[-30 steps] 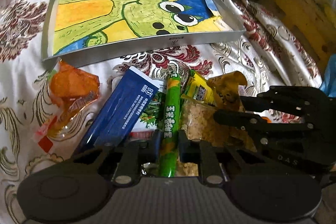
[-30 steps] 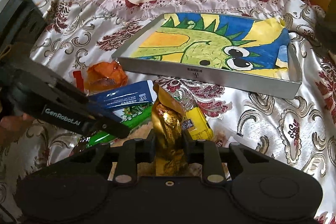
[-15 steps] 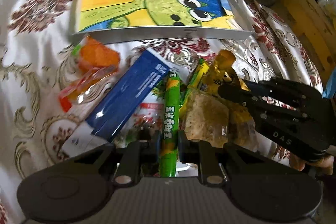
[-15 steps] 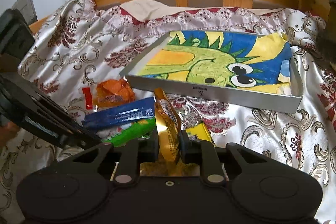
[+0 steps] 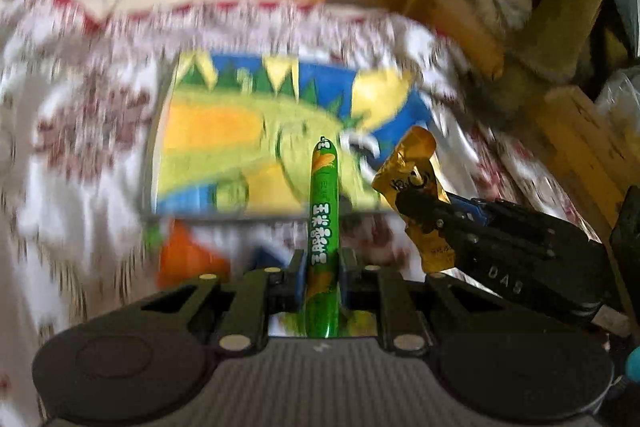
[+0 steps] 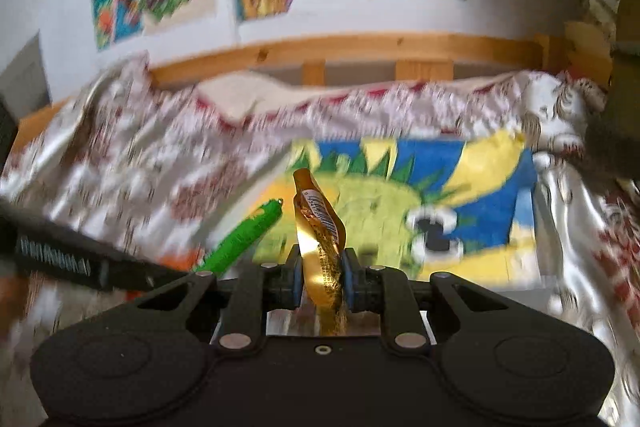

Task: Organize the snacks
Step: 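Carry both snacks onto the silver dinosaur tray and open both grippers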

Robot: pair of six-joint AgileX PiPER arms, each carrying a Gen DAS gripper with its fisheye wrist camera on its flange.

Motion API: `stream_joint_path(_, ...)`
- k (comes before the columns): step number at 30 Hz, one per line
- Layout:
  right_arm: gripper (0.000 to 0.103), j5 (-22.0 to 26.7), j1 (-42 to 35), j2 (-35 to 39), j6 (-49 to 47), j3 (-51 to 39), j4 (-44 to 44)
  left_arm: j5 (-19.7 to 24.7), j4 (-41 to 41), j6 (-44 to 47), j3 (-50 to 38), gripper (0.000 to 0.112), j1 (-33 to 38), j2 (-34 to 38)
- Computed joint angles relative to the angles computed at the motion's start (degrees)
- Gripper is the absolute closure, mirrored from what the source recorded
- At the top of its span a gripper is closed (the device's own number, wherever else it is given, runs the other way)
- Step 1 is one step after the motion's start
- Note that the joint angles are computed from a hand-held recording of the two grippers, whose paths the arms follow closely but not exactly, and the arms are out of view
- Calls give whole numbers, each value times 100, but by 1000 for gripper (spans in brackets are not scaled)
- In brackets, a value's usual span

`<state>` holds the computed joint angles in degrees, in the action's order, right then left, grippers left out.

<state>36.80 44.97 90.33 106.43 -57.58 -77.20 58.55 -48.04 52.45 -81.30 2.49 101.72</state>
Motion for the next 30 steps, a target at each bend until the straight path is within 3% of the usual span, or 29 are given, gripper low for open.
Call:
stream_joint_path(3,83,-483,-613,249,247,-263,-285,-432,30,-382,-527,95,-424,396)
stream_joint_path(8,85,-794,-1288,639,-486,-646,353,-811,319,-1059,-1753,95,-1004,1357)
stream_joint_path(13,85,-909,-1659,673,-326,-433,362,-674,1053,-2136,-3081,95,-1436,2321)
stream_joint_path(17,84,-1088,-1906,544,150,-94,103,-864,1402,-2361,-3074,95,-1650,2431)
stream_joint_path(21,63,-853,-1912,495,121,30,142,-1090,1722,-2631,-2857,93,-1802,2366)
stream_joint_path(23,55,-773,-1906,450,104,67,168,-1270,1882,-2771,-2641,83,-1852,2216)
stream_joint_path(25,31,-599,-1819,409,0,67,231,-1390,1978,-2845,-2402,57,-1871,2004)
stream_joint_path(28,17,-153,-1543,312,-51,75,132,-1867,2057,-2794,-1676,37,-1863,1413)
stream_joint_path(30,15,131,-1332,216,-183,90,145,-2102,2004,-2668,-1209,29,-1816,1000)
